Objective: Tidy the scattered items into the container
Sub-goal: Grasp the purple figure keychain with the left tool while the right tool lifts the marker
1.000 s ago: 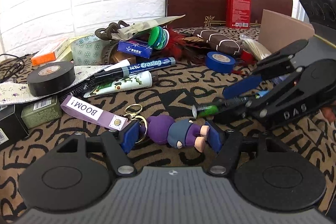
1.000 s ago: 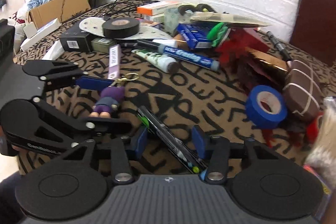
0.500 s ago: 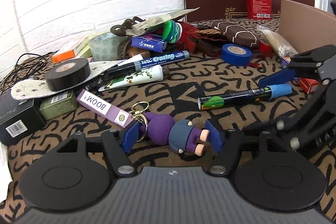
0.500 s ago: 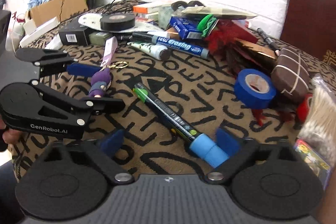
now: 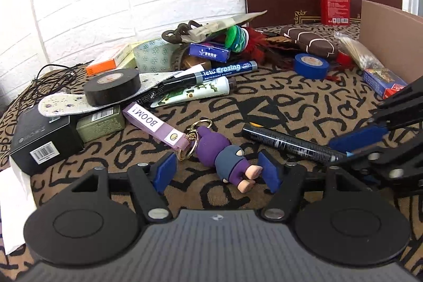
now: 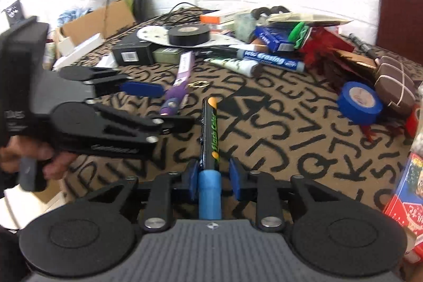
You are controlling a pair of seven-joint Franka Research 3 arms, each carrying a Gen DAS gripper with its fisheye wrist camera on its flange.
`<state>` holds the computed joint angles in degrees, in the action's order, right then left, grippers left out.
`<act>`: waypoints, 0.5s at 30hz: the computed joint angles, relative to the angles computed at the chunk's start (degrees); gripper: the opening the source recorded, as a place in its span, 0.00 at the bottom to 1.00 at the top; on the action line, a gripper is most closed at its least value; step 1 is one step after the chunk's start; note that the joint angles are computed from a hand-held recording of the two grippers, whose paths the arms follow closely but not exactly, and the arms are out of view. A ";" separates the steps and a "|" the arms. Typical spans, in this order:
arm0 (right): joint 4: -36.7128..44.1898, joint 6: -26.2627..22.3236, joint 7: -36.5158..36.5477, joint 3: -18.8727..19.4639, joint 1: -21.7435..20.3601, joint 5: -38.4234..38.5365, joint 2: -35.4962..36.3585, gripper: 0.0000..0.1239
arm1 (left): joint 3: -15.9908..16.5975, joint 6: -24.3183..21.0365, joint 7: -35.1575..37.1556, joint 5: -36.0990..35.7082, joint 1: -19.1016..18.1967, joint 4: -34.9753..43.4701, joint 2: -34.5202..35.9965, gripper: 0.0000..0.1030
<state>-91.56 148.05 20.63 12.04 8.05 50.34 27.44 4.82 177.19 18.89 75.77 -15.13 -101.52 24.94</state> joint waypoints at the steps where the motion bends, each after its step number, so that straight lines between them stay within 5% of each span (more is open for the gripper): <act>1: -0.84 2.34 -0.91 0.06 0.68 -0.20 -0.28 0.20 | -0.55 -0.07 1.35 -0.97 0.40 -0.16 0.00 0.65; 6: -2.52 6.99 -0.73 0.70 1.55 -0.23 -0.66 0.25 | -0.77 -1.22 1.25 -2.19 0.01 -0.14 0.07 0.65; 8: -3.51 7.14 -0.78 0.67 1.99 -1.40 -1.31 0.55 | -1.98 -2.01 3.29 -5.81 0.66 -0.56 -0.13 0.64; 9: -4.44 8.18 -0.76 0.09 3.06 -3.47 -1.77 0.83 | -2.28 -2.46 4.05 -7.36 0.67 -0.72 -0.25 0.64; 12: -6.30 10.66 -4.16 1.64 2.41 -3.11 -2.59 0.82 | -2.26 -3.90 5.66 -10.09 -0.28 -0.72 -0.27 0.65; 15: -4.50 5.84 -2.70 1.90 0.58 -0.53 -2.04 0.66 | -2.21 -6.10 6.19 -11.78 -1.28 -0.23 -0.02 0.65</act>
<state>-96.06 153.89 17.93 13.94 8.63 49.81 25.40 2.61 171.09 25.08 63.99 -16.41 -101.75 24.92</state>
